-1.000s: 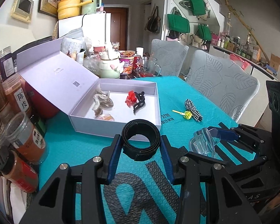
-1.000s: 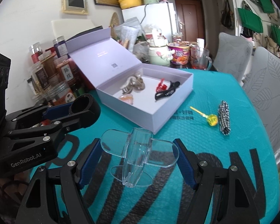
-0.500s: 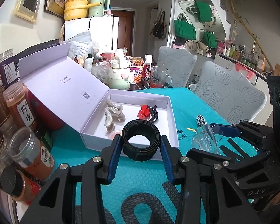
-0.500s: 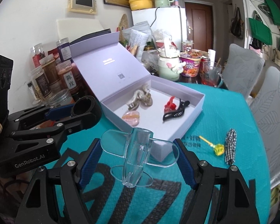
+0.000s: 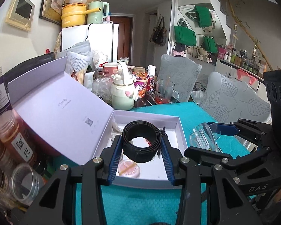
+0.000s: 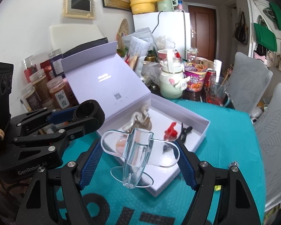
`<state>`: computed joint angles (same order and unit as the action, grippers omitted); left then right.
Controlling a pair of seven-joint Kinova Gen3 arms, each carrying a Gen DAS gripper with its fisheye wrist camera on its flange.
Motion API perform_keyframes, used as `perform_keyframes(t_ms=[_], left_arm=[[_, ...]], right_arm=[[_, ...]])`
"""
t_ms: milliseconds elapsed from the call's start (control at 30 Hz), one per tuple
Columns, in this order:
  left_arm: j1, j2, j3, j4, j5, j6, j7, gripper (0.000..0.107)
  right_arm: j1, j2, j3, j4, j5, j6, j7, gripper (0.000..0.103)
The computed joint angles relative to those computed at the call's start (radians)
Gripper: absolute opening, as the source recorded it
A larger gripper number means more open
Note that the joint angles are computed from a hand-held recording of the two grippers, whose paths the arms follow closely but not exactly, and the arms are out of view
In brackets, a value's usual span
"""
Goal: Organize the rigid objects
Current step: 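Carry the hair tie and plastic stand over the white box and lower them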
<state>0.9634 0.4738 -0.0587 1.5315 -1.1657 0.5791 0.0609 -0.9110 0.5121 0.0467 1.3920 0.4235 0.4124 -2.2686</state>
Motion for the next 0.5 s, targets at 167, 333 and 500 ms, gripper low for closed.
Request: perform_keyframes(t_ms=[167,333,500], left_arm=[[-0.023,0.016,-0.011,-0.042,0.005,-0.012,-0.039,0.041],[-0.050,0.039,-0.018,-0.106,0.038,-0.019,-0.114,0.041],[-0.067,0.071,-0.042,-0.156,0.104,-0.045,-0.186,0.041]], right_arm=[[0.044,0.032,-0.025,-0.070,-0.028,0.014,0.056,0.077],[0.081,0.062,-0.040,-0.130,-0.066,0.017,0.120,0.077],[0.107,0.093,-0.039,-0.185,-0.104,0.021,0.169,0.077]])
